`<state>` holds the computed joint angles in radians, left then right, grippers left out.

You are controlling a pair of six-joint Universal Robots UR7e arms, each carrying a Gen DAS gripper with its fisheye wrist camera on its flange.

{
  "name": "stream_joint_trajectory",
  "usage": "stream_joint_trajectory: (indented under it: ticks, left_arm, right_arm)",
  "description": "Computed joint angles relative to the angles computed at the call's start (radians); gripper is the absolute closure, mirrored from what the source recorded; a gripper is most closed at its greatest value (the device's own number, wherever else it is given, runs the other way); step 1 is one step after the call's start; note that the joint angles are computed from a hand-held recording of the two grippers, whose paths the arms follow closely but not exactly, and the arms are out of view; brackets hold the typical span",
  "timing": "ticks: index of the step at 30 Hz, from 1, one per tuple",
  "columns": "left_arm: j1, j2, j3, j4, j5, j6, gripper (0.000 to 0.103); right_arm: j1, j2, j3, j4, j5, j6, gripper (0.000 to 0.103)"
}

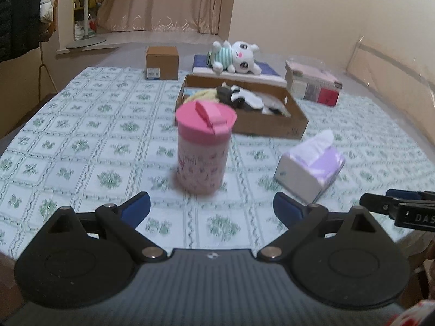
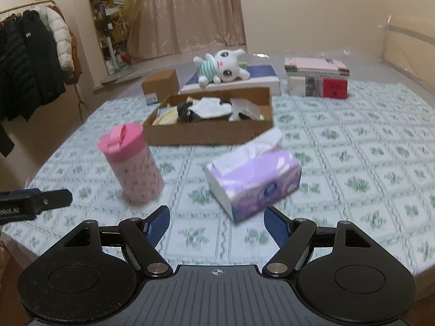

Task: Organize soft objects

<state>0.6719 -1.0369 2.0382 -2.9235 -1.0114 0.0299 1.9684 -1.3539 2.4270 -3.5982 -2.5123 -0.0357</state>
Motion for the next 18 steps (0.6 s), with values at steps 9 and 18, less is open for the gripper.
stream_joint_trajectory:
  ticks: [9, 18]
  left_arm:
    - [-0.007, 0.004, 0.055, -0.030, -0.013, 0.016, 0.007]
    - [-0.003, 0.016, 0.059, -0.023, -0.004, 0.004, 0.007]
  right_arm:
    - [0.006, 0.072, 0.041, -0.099, -0.023, 0.001, 0.027]
    - [0.013, 0.095, 0.029, -0.110, -0.037, -0.027, 0.027]
